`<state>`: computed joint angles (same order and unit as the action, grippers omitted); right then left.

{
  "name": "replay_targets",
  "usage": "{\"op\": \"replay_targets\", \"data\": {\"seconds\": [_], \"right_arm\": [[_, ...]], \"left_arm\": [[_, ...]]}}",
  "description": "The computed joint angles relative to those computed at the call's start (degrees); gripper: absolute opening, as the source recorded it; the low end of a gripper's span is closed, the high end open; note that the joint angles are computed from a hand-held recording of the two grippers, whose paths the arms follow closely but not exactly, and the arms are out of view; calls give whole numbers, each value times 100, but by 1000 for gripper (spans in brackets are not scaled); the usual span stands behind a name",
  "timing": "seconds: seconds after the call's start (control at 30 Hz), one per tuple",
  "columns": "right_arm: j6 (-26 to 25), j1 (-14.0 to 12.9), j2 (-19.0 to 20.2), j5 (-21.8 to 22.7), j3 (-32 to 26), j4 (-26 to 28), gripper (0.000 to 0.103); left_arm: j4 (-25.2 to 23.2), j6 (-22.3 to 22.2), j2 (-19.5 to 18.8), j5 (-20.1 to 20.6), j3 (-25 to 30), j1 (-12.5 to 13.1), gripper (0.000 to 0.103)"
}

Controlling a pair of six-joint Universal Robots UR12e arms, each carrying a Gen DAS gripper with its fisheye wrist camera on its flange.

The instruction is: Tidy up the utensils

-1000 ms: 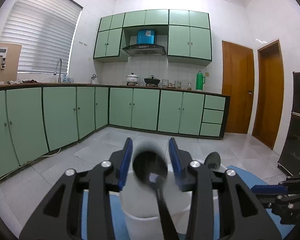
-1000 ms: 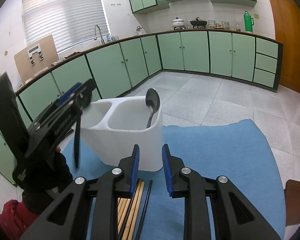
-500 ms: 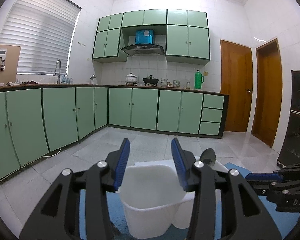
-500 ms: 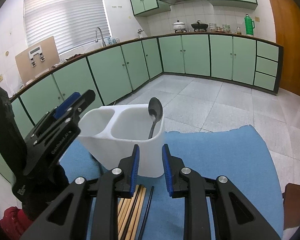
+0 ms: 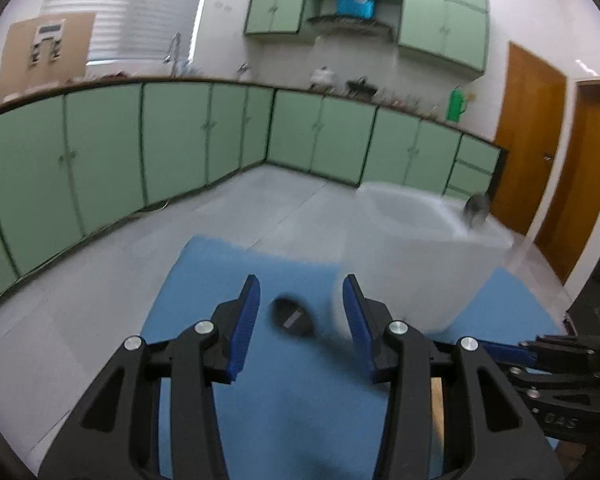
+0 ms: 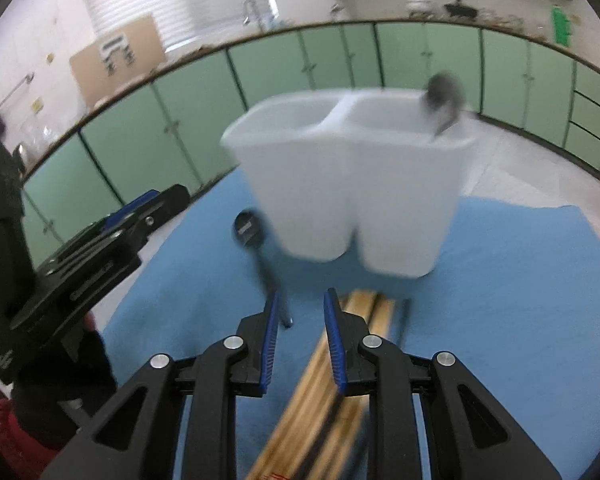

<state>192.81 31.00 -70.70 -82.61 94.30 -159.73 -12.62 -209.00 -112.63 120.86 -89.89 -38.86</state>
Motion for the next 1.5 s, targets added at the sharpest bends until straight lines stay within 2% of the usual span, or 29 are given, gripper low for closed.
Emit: {"op": "replay_targets", "data": {"seconds": [0.07,0.4,0.43,0.47,0.5,0.57,0.83,1.17,1.2,1.37,1.5], "right_arm": [[-63,38,75,101,-75,154,24],[-177,166,365,-81,-394,616,24],[-186,173,386,-111,-428,625,23],[-202,171,404,-108,-452,630,18],[-244,169,425,-88,-486,670,8],[-279,181,447,-77,-531,712,8],[-335,202,197,-89,-307,451,6],[-660,46,-306,123,-219,245,5],[-719,41,-334,127,-227,250,0],[-1031,66,-342,65,-419,440,0],[-1038,70,-311,131,-502,520,0]], "left_arm": [[-335,-163,98,37,-106,-5,42],[-451,-289,227,26,-301,33,42],[-458,-317,235,13,-309,41,43],[-478,-348,235,6,-303,47,43],[-491,-382,248,-8,-317,60,43],[-503,-406,257,-16,-326,58,44],[-572,-390,292,-34,-313,31,45],[-338,-16,352,94,-111,-69,50],[-343,-1,355,96,-84,-75,50],[-286,201,366,160,38,-121,52],[-320,209,374,179,60,-137,53]]}}
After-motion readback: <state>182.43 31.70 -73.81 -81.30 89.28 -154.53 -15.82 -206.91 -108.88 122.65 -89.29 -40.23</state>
